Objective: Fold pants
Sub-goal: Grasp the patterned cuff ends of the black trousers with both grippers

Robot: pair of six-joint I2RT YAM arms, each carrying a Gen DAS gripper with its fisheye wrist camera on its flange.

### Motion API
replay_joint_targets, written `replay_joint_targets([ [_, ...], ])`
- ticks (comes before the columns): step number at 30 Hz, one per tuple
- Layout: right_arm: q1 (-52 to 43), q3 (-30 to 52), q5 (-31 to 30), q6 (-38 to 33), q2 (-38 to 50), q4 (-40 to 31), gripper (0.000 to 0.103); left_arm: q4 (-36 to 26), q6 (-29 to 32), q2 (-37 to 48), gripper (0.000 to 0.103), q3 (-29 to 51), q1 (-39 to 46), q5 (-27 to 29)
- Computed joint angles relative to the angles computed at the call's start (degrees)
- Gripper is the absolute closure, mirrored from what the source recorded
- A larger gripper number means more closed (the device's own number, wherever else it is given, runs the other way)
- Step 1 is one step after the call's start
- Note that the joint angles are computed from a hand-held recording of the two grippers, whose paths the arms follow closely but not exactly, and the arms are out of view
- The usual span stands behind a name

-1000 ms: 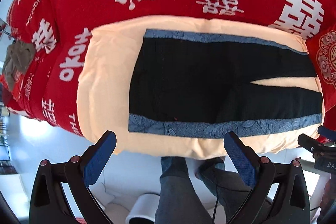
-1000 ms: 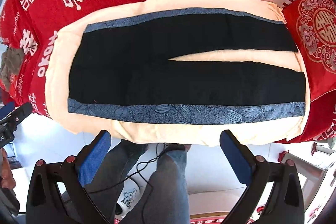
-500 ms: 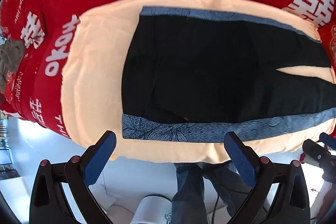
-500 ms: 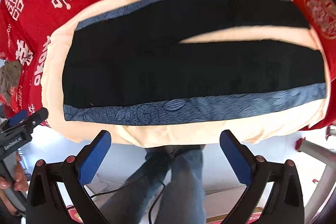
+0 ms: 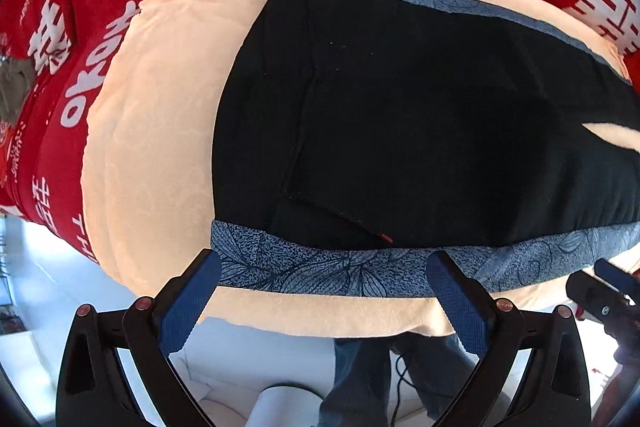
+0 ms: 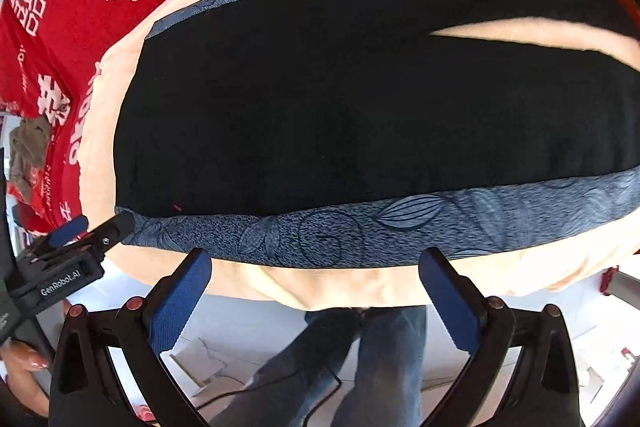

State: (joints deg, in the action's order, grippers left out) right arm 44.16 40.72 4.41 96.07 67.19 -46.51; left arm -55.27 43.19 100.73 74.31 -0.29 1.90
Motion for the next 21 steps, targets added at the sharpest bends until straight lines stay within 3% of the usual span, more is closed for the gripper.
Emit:
replay_joint_targets([
  [12,1.43,-3.94,1.32,0.58,4.96,19.30,0.000,2.10,0.94,3.60,0.000,0.41,4.82,4.69],
  [15,3.10,-9.59,2.76,3.89,3.06,30.19,0.000,0.66,0.85,5.60,0.000,2.21,6.86,7.00],
  [17,5.24,-15.71,4.59,7.51,2.52,42.37,0.000,-1.99,0.97,7.86,0.000,4.69,8.46,8.98],
  [18,6.30,-18.28,5.38,9.12,3.24,48.22,0.006,-3.43,1.12,9.06,0.000,6.01,9.36,9.98],
  [19,7.24,-19.91,6.02,10.54,4.53,52.62,0.023,-4.94,1.40,10.32,0.000,7.39,10.46,11.22],
  [21,8.80,-23.10,6.63,13.95,10.46,64.34,0.044,-6.33,2.26,11.36,0.000,8.39,11.63,12.39],
])
